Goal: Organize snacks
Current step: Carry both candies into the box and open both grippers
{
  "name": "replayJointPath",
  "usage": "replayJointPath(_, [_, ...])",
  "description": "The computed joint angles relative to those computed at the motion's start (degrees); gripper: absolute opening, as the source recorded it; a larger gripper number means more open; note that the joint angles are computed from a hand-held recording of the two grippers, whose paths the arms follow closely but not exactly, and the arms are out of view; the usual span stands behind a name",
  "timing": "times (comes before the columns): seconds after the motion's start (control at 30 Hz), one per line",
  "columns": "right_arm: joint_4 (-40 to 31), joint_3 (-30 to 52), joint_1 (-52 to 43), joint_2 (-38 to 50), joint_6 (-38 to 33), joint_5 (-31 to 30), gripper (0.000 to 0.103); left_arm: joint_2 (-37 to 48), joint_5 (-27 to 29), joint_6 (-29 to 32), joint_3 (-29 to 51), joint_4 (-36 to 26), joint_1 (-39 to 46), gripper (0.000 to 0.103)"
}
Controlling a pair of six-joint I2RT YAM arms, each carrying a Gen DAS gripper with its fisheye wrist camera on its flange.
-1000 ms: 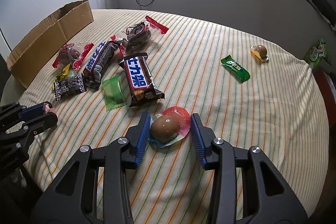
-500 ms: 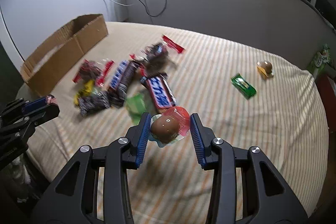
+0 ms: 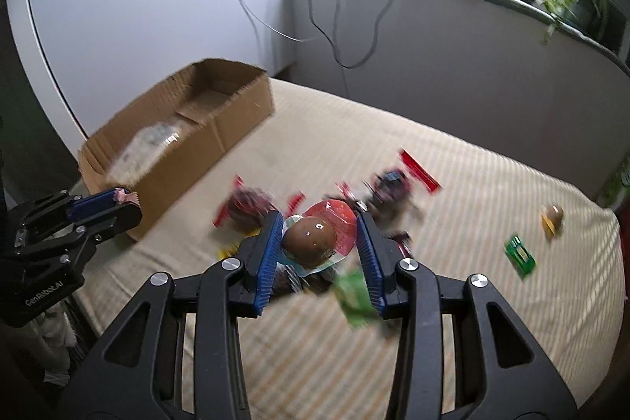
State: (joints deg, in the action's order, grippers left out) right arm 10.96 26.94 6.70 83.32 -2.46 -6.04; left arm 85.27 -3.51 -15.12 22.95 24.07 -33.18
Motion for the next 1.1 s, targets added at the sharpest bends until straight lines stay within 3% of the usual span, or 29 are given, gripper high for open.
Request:
replayJointPath(0.47, [-3.08, 17.21, 9.21, 12.69, 3.74, 0.17, 0.040, 1.26, 4.11, 3.75, 2.78, -0.46, 9.90, 0.023])
replayJointPath(1.1, [-8.93, 39.19, 16.08, 31.18, 5.07, 0.68, 0.041, 6.66, 7.49, 5.14, 7.04, -0.82, 14.23, 0.023])
